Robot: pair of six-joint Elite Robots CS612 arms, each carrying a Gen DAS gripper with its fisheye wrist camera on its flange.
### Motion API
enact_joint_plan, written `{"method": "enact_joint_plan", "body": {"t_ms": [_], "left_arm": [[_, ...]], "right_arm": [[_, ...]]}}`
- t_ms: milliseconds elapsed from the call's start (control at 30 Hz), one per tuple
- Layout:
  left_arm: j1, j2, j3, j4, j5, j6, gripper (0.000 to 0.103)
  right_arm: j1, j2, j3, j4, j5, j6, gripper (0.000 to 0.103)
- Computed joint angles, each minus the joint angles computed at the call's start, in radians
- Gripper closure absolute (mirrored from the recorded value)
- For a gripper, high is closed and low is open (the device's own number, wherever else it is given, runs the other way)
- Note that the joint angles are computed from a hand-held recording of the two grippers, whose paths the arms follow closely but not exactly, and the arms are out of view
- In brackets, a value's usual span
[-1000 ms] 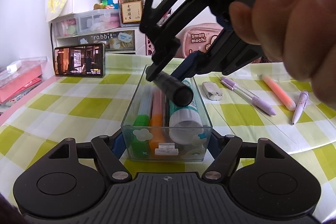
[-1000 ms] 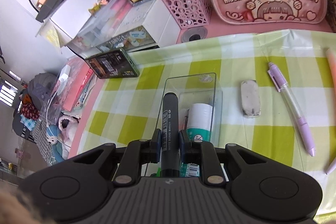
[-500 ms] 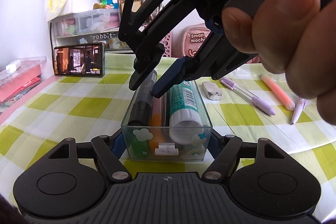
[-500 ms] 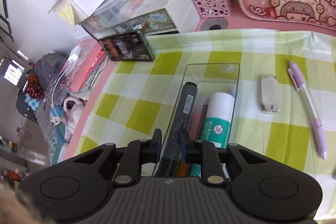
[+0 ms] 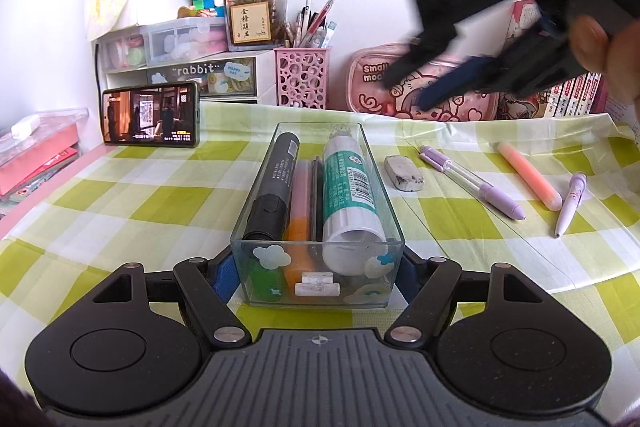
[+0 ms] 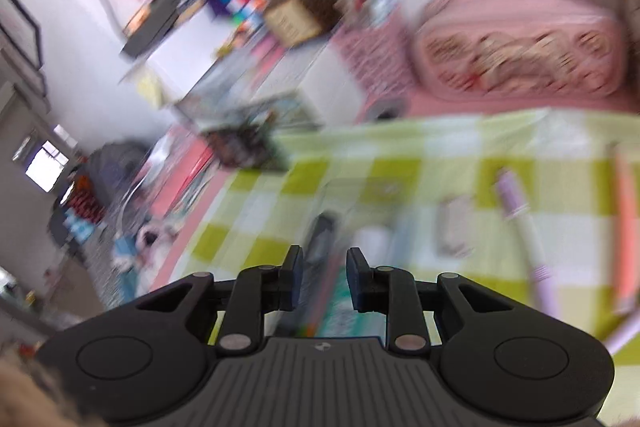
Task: Organize stationery
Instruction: 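Lower the black marker into the clear box and release it, then return the right gripper and grasp the lavender pen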
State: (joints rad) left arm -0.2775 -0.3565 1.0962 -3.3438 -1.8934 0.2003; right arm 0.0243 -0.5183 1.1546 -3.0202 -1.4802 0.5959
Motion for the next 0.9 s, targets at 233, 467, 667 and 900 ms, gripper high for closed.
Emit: {"method": "enact_joint_plan", "body": {"t_ms": [233,467,667,900], "left_arm": [[0.000,0.000,0.000,0.000,0.000,0.000,0.030],[0.000,0.000,0.000,-0.001,0.001,0.001,0.030],[0.000,0.000,0.001,-0.001,0.000,0.000,0.030],[0.000,0.000,0.001,-0.002,0.002,0.000,0.030]], "right_arm": [[-0.014,-0.016,0.044,0.109,-0.218,-0.006,0.076],[-0.022,0.004,0.026,0.139,-0.198,-0.034,0.076],[-0.004,0.022,-0.015,0.177,-0.235,-0.108,0.077],[0.022,0.058,-0.093,0.288,-0.339,-0.197,0.086]]}}
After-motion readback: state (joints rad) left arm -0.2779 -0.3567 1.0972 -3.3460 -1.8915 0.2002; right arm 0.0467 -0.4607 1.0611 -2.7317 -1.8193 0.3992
